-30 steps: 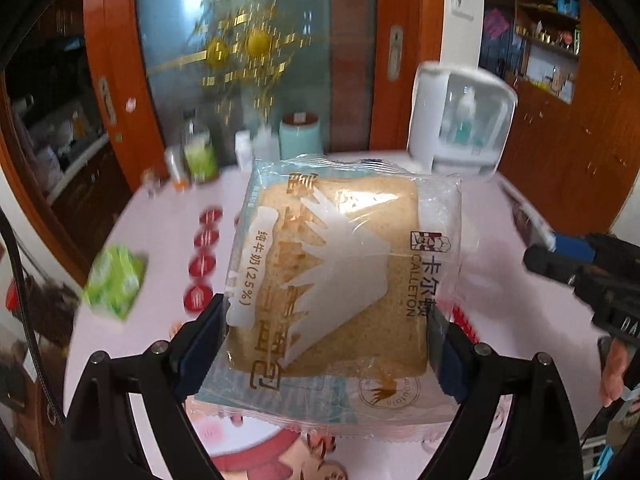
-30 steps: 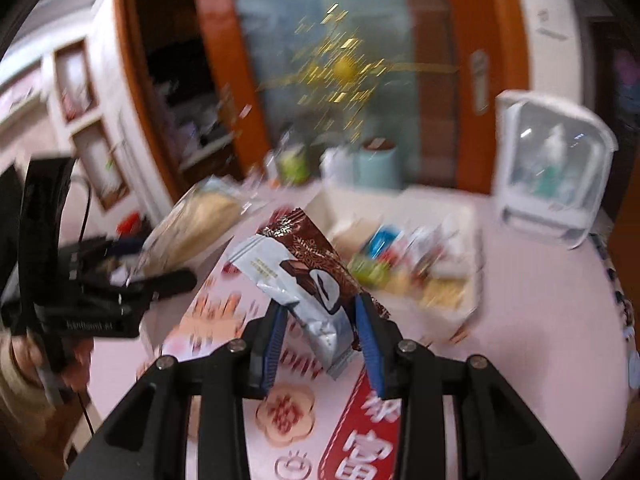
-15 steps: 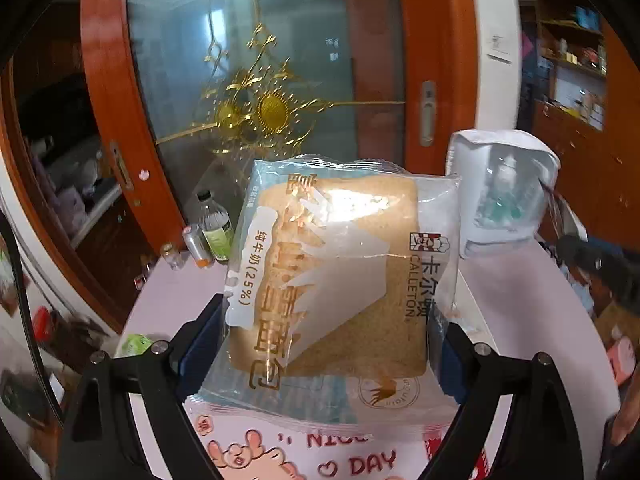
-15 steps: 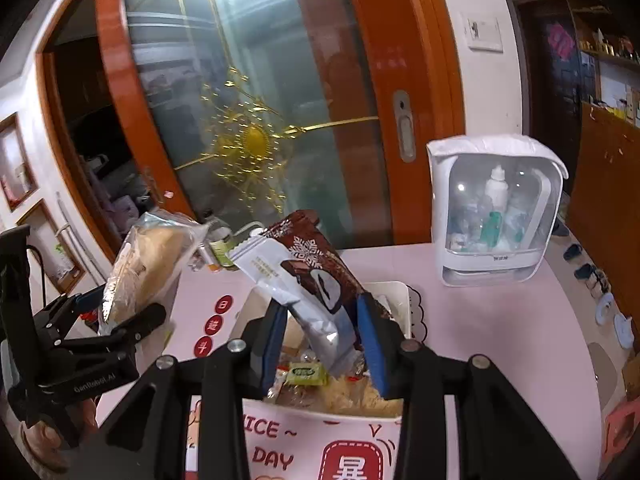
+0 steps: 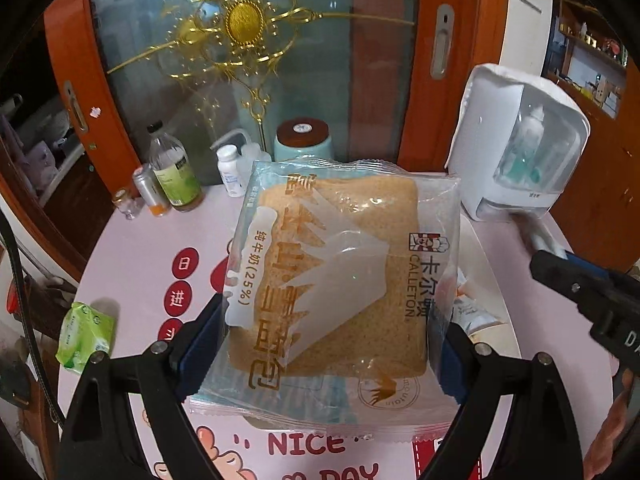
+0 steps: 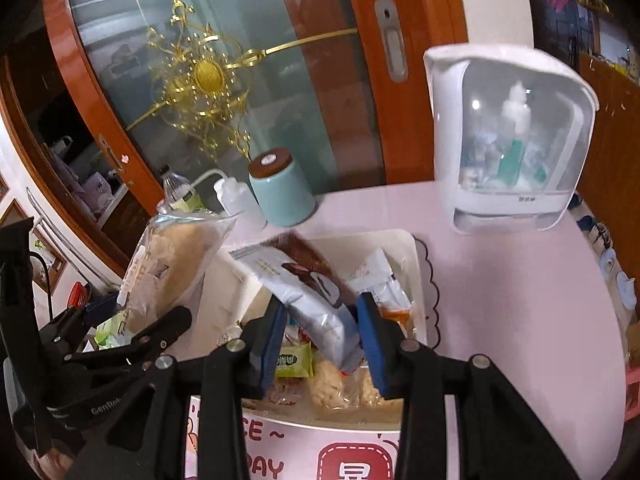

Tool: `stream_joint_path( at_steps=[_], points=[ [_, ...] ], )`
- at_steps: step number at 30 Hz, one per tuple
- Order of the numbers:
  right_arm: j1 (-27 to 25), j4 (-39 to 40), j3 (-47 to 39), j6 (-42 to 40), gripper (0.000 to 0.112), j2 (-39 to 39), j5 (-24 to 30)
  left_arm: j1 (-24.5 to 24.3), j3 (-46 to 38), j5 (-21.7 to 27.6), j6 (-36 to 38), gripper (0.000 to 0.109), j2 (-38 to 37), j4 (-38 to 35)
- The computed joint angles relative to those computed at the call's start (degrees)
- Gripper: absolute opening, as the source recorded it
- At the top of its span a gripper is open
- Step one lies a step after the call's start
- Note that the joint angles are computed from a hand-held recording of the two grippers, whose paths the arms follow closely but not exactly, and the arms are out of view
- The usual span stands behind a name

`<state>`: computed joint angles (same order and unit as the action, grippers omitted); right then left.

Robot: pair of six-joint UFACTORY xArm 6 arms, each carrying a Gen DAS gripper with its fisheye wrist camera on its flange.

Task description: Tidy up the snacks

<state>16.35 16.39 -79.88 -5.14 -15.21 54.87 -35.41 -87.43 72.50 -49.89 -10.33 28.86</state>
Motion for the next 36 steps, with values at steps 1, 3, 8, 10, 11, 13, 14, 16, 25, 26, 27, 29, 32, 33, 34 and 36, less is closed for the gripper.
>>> stream_joint_path(
  at_steps=[1, 3, 8, 10, 11, 13, 14, 16, 25, 26, 27, 29, 32, 33, 34, 36],
  points=[
    [0.07, 0.00, -0.04, 0.08, 0.038, 0.08, 0.19, 0.12, 0.24, -0.30, 0.09, 0.091, 0.06, -0.33],
    [-0.12, 1.40, -0.46, -0.36, 0.040, 0.56, 0.75, 0.38, -0.54, 0.10, 0.42, 0.092, 0.78, -0.83],
    [-0.50, 2.56, 0.71, 0.89, 0.042, -0.89, -0.49, 0.48, -0.45, 0.95, -0.50, 0.095, 0.15, -1.54],
    [-0.64, 2.80, 1.31, 0.82, 0.044, -1.81, -0.80, 0.41, 0.20, 0.51, -0.52, 0.097, -0.69, -1.67],
    [-0.71, 3.03, 1.44, 0.63, 0.045, -2.14, -0.68, 0.25, 0.25, 0.58, -0.59, 0.098, -0.91, -1.31],
    [-0.56, 2.27, 1.96, 1.03, 0.045, -3.31, -0.48, -0.77, 0.40, 0.76, -1.37, 0.103, -1.69, 1.00],
    [-0.44, 1.84, 2.15, 1.09, 0.045, -3.92, -0.45, -1.29, 0.38, 0.75, -1.82, 0.103, -2.03, 2.06],
    [-0.04, 0.19, 2.50, 1.68, 0.045, -5.13, -0.64, -2.20, 0.00, 0.35, -2.42, 0.103, -2.80, 3.22],
    [-0.04, -1.18, 5.54, 2.69, 0.045, -12.76, 0.25, -9.50, -4.07, 7.78, -3.55, 0.103, -3.60, 7.07],
    [-0.16, -1.02, 6.09, 2.72, 0.045, -13.84, 0.47, -10.66, -4.48, 9.00, -3.96, 0.103, -3.71, 7.78],
    [-0.42, -0.65, 6.81, 2.64, 0.045, -15.19, 0.72, -12.27, -4.78, 10.48, -4.64, 0.103, -4.07, 8.62],
    [-1.16, -0.24, 8.09, 2.61, 0.045, -18.22, 2.10, -15.29, -5.93, 13.71, -5.88, 0.103, -4.19, 10.04],
    [-2.00, -0.37, 9.96, 2.36, 0.045, -22.88, 3.96, -21.35, -6.08, 18.44, -9.22, 0.103, -5.78, 12.54],
    [-2.39, -0.08, 10.58, 2.07, 0.045, -24.46, 4.66, -23.35, -5.53, 19.32, -10.64, 0.103, -6.75, 13.16],
    [-2.95, 0.67, 11.30, 1.34, 0.045, -26.38, 5.67, -25.56, -4.85, 20.16, -12.28, 0.103, -7.88, 13.66],
    [-3.45, 0.61, 12.49, 0.71, 0.045, -29.72, 7.46, -29.79, -3.90, 22.28, -15.45, 0.103, -9.65, 14.77]
  ],
)
